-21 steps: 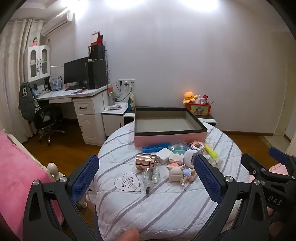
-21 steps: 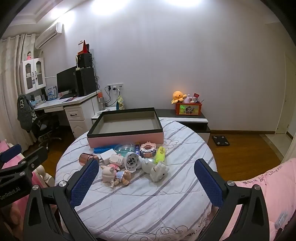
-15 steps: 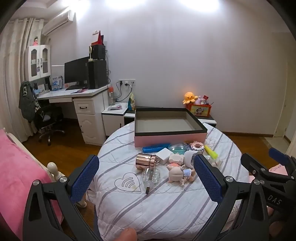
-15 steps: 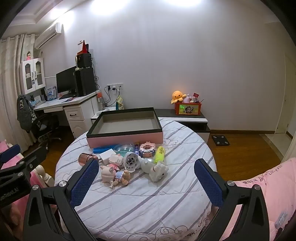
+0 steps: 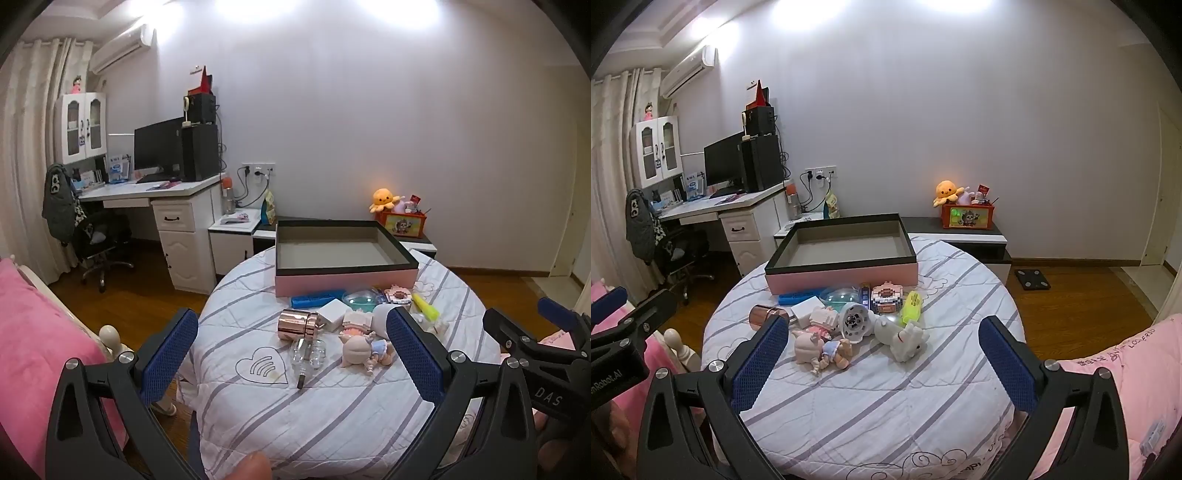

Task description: Organize rigid objects

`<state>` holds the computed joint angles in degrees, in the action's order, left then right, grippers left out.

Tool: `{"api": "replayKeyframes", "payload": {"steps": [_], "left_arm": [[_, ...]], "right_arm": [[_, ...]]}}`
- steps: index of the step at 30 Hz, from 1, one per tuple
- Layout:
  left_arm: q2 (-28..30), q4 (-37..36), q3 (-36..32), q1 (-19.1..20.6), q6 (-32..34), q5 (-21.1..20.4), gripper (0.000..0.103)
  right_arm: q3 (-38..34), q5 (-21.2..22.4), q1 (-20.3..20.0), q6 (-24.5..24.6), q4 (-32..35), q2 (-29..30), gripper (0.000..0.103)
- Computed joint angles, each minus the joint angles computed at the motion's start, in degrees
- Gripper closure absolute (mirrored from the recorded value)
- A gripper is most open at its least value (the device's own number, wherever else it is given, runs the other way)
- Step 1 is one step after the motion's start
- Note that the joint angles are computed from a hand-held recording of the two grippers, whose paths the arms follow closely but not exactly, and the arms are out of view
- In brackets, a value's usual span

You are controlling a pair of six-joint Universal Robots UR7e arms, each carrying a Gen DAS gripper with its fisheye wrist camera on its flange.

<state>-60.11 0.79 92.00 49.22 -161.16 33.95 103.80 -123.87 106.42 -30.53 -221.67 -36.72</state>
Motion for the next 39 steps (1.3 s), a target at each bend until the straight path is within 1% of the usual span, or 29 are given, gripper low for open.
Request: {"api": "replayKeyframes", "payload": {"steps": [6,11,15,18,22,26,31,39], "left_arm": [[-0.5,-1.0,0.6,0.1,0.5,0.0,0.000],[0.3,0.9,-0.5,0.3,-0.6,-0.2,0.000],[0.8,0.8,-1.2,0.8,-0.5,-0.4,0.000],[1.5,1.0,-2.1,1.5,-0.8,-0.9,0.000],[2.4,3.0,-3.6,2.8,-2.1,0.1,0.000],[3.7,4.3,-4.8,3.7,-2.4,1.3,0.000],[5.7,6.9,-6.1,5.3,-3.8,2.8,0.000],[11.5,12.0,-11.5,9.5,-6.3,5.0,0.000]], "right_arm": [[0.3,0.0,-0.1,-0.1,0.1,-0.3,0.000],[-0.2,-0.2,0.1,0.1,-0.1,0.1,0.000],[-0.2,0.2,-0.3,0.9,0.4,-0.2,0.000],[-0.6,0.4,-1.0,1.5,1.8,-0.2,0.000],[-1.6,0.1,-1.8,2.5,4.0,-0.2,0.000],[-2.3,-0.2,-1.8,2.2,5.4,-0.1,0.000],[-2.8,-0.7,-2.7,3.1,7.3,0.1,0.000],[-4.5,-1.6,-4.4,3.3,10.5,1.9,0.000]]}}
